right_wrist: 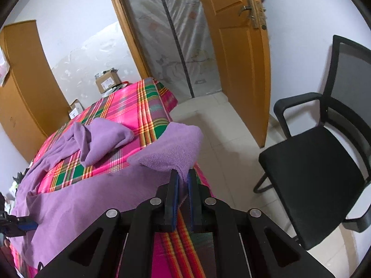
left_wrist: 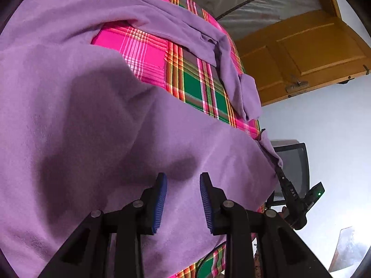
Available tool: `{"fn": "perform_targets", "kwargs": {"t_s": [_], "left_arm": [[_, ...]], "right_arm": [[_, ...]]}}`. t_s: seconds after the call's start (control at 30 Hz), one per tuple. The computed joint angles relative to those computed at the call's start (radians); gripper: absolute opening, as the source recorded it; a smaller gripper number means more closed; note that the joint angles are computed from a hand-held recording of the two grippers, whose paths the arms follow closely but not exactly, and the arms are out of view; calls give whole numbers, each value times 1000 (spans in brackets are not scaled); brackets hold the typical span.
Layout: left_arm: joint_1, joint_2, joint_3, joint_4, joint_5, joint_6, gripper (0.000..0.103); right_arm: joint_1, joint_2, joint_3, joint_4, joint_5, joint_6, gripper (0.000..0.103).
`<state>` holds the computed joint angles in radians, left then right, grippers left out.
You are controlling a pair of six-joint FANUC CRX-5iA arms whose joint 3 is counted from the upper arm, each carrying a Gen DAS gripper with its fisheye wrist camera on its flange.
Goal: Fold clothes
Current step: 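Pinch the lilac garment's edge with the right gripper and lift it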
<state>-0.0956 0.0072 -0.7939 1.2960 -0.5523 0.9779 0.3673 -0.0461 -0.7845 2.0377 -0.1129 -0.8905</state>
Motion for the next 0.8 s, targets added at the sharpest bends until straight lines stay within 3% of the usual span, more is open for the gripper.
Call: {"fn": "perform_targets", "kwargs": {"t_s": [0.8], "left_arm": [[-64,25,5,53,2,-31,29]], "right_arm": [[75,-113,-155,-206,-96,86,8]]}}
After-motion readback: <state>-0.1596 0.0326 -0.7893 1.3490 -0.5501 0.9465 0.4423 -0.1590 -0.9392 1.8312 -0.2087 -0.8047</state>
